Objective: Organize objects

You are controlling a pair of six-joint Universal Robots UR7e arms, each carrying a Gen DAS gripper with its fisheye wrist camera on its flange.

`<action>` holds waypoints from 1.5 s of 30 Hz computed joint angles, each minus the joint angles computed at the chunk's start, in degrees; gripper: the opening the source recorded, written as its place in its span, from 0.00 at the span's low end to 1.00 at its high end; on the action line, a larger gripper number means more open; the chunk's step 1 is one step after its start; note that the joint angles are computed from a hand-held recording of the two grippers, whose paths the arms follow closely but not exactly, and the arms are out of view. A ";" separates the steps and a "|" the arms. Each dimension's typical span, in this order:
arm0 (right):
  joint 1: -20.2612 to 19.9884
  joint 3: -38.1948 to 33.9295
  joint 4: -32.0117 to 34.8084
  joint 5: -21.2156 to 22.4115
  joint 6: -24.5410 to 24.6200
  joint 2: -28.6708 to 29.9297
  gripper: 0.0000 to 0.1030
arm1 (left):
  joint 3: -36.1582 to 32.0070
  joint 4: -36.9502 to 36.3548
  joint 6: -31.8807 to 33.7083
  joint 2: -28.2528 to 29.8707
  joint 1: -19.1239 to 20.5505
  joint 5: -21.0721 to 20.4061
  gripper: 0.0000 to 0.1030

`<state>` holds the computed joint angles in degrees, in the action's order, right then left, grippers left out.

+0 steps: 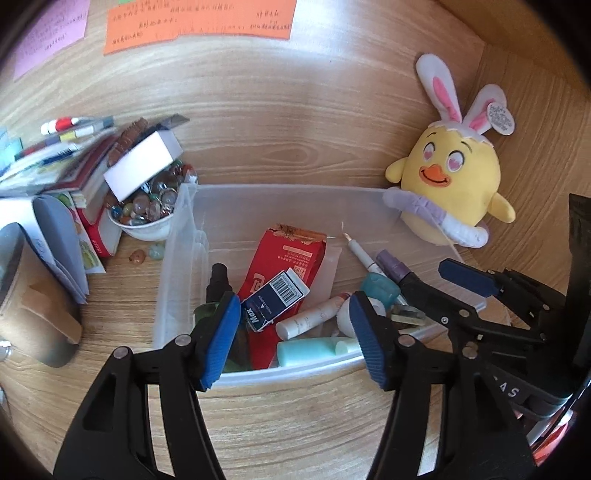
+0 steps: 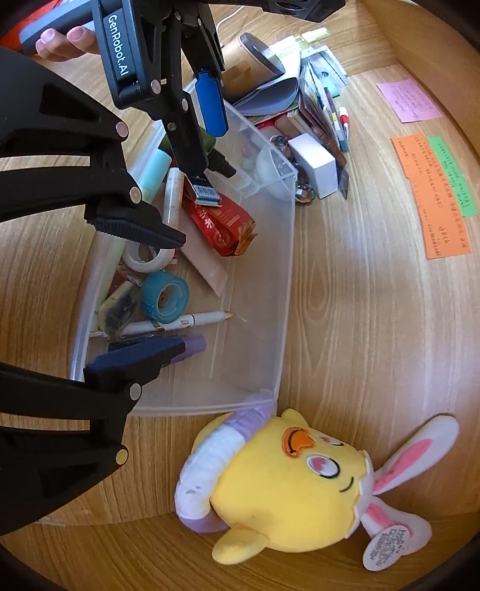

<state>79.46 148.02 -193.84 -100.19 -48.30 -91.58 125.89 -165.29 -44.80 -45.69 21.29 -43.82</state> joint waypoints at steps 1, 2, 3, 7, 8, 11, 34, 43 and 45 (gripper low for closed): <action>-0.17 0.22 0.70 0.51 0.03 -0.98 0.46 | 0.26 0.05 -0.01 -0.24 -0.43 0.33 0.60; -0.41 0.51 1.56 1.17 0.02 -2.21 0.46 | 0.49 0.09 -0.02 -0.45 -0.79 0.63 0.61; -0.62 0.72 2.20 1.68 -0.14 -3.13 0.47 | 0.93 0.14 -0.19 -0.82 -1.35 1.10 0.63; -1.15 2.24 2.52 3.46 -1.60 -6.54 0.53 | 2.38 0.18 -0.65 -1.69 -3.36 3.08 0.71; -1.43 2.94 2.12 4.18 -2.09 -7.59 0.55 | 2.71 0.30 -0.81 -1.83 -3.87 3.69 0.73; -2.30 4.23 2.42 6.20 -3.27 -10.13 0.66 | 4.10 0.40 -1.49 -2.37 -5.61 5.57 0.83; -8.78 11.35 3.42 11.60 -8.87 -19.85 0.81 | 10.30 3.62 -11.48 -4.20 -11.79 7.81 0.94; -8.03 11.54 4.19 11.32 -8.21 -20.66 0.81 | 10.52 5.79 -13.22 -4.84 -12.44 8.08 0.94; -7.97 11.65 4.21 11.32 -8.30 -20.80 0.81 | 10.37 6.10 -13.26 -4.78 -12.52 7.99 0.94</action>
<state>71.49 159.67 -189.63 -88.87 -56.60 -112.37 136.25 -159.18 -58.06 -50.48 8.77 -35.83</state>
